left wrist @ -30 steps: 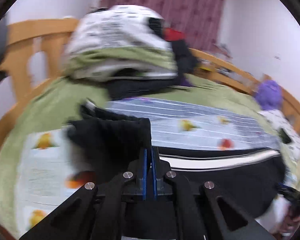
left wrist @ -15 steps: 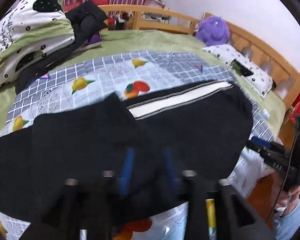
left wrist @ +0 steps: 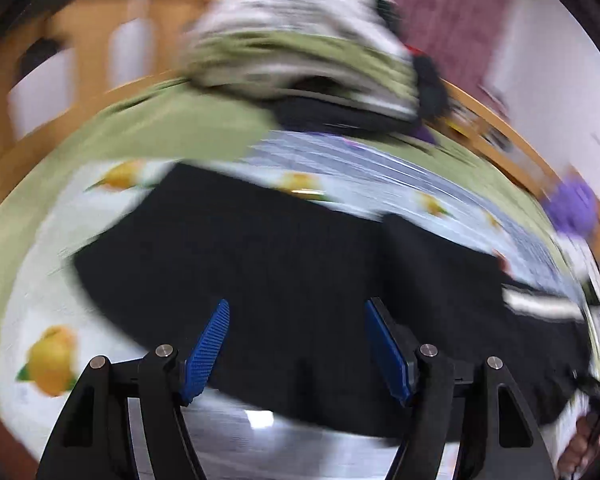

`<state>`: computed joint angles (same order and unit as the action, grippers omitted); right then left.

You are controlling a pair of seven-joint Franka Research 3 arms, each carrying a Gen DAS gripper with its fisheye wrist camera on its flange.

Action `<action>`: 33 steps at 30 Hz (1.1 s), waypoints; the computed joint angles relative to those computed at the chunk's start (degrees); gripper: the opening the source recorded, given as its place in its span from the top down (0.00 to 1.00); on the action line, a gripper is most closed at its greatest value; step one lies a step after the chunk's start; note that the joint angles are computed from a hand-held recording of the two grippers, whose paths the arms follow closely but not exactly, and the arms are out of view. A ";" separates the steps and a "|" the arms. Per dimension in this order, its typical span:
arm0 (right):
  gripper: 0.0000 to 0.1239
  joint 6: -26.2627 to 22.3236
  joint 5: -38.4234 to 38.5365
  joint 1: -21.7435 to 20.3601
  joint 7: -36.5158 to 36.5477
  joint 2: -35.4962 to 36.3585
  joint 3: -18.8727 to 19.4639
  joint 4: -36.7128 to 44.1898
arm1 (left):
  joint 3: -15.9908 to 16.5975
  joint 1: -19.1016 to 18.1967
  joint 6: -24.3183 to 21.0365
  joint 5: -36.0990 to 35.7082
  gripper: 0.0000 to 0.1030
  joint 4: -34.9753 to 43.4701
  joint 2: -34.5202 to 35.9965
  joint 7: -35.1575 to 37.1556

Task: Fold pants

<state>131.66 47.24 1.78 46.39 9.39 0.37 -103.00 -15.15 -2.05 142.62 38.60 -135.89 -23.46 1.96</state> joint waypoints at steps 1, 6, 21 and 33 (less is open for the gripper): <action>0.62 -0.51 -0.43 0.67 0.95 1.29 0.53 1.29 | 1.05 0.42 0.67 -0.72 0.34 -3.53 -2.78 -1.72; 0.62 -0.38 -5.50 4.13 8.51 8.43 2.39 7.56 | 4.28 3.50 6.40 -4.01 0.36 -14.05 -9.56 -3.99; 0.88 3.35 2.49 0.63 4.49 3.62 2.98 2.90 | 2.01 11.15 12.72 -2.89 0.42 -13.15 -5.57 -6.11; 0.81 -2.48 0.54 -1.45 3.93 1.84 0.50 2.05 | -1.26 5.66 -3.72 3.92 0.94 5.47 1.93 4.52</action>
